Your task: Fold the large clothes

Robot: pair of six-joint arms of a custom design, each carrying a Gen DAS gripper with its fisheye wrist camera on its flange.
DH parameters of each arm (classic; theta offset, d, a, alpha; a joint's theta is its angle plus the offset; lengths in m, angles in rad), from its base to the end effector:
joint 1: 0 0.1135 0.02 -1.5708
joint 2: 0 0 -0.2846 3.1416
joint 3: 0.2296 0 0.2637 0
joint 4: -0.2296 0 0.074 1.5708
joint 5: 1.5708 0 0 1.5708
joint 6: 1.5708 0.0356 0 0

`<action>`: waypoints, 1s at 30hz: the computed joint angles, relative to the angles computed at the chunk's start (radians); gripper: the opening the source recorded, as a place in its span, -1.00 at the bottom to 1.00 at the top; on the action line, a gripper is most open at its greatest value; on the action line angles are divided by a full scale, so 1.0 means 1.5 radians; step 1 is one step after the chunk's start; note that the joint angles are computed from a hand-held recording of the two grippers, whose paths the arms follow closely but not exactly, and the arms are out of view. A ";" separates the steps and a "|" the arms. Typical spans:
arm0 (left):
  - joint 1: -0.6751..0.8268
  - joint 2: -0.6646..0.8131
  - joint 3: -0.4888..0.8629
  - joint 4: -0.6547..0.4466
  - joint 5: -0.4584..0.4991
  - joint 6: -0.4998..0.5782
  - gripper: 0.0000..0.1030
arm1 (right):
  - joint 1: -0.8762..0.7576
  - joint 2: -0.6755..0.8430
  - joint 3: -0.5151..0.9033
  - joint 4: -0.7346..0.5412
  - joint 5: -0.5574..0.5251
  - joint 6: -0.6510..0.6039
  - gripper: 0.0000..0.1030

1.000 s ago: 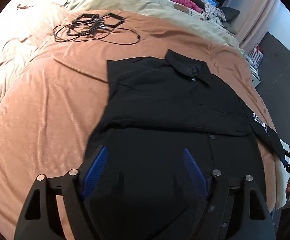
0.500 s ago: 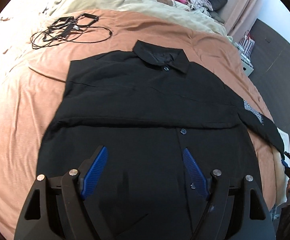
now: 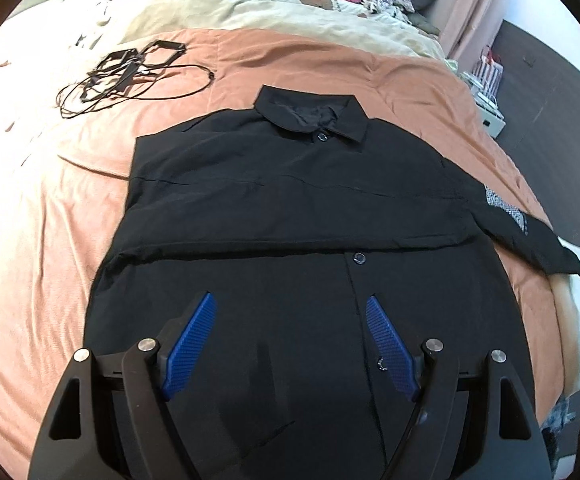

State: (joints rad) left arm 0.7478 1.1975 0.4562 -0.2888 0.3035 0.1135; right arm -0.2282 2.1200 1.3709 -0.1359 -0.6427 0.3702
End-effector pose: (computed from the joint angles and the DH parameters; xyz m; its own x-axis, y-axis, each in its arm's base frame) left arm 0.1551 0.1294 0.1568 -0.6853 -0.4882 -0.5404 -0.4615 0.8652 -0.1963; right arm 0.4552 -0.0838 0.1460 -0.7710 0.4764 -0.4226 0.0969 0.7436 0.6616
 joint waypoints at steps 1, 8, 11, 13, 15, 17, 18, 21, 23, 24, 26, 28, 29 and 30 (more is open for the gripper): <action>0.018 -0.003 0.002 -0.006 0.010 0.010 0.53 | 0.009 -0.016 -0.001 0.000 0.000 -0.001 -0.92; 0.142 -0.013 0.022 -0.052 0.073 0.072 0.53 | 0.110 -0.135 0.031 -0.068 0.008 -0.020 -0.92; 0.191 -0.011 0.030 -0.063 0.089 0.099 0.53 | 0.170 -0.174 0.062 -0.107 0.027 -0.022 -0.92; 0.227 -0.006 0.034 -0.064 0.100 0.117 0.53 | 0.209 -0.190 0.087 -0.135 0.042 -0.023 -0.92; 0.259 0.006 0.039 -0.065 0.118 0.131 0.53 | 0.258 -0.209 0.115 -0.163 0.066 -0.031 -0.93; 0.294 0.033 0.049 -0.065 0.137 0.147 0.53 | 0.300 -0.219 0.137 -0.182 0.091 -0.037 -0.93; 0.313 0.048 0.054 -0.065 0.147 0.158 0.53 | 0.319 -0.221 0.151 -0.195 0.102 -0.040 -0.93; 0.369 0.089 0.071 -0.069 0.178 0.192 0.53 | 0.381 -0.228 0.185 -0.227 0.138 -0.046 -0.93; 0.412 0.116 0.085 -0.074 0.202 0.220 0.53 | 0.429 -0.221 0.220 -0.248 0.162 -0.044 -0.93; 0.428 0.125 0.090 -0.078 0.210 0.233 0.53 | 0.446 -0.219 0.227 -0.251 0.167 -0.042 -0.93; 0.465 0.150 0.106 -0.087 0.227 0.267 0.53 | 0.474 -0.214 0.239 -0.257 0.179 -0.042 -0.93; 0.502 0.183 0.127 -0.098 0.241 0.297 0.53 | 0.513 -0.193 0.279 -0.272 0.203 -0.042 -0.93; 0.516 0.200 0.139 -0.106 0.249 0.308 0.53 | 0.525 -0.188 0.287 -0.275 0.210 -0.043 -0.93; 0.533 0.220 0.153 -0.114 0.258 0.321 0.53 | 0.542 -0.181 0.299 -0.281 0.222 -0.041 -0.93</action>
State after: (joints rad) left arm 1.5478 1.5274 0.6864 -0.4599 0.6903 0.5944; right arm 0.5855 1.8483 1.8191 -0.5568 -0.3103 0.3088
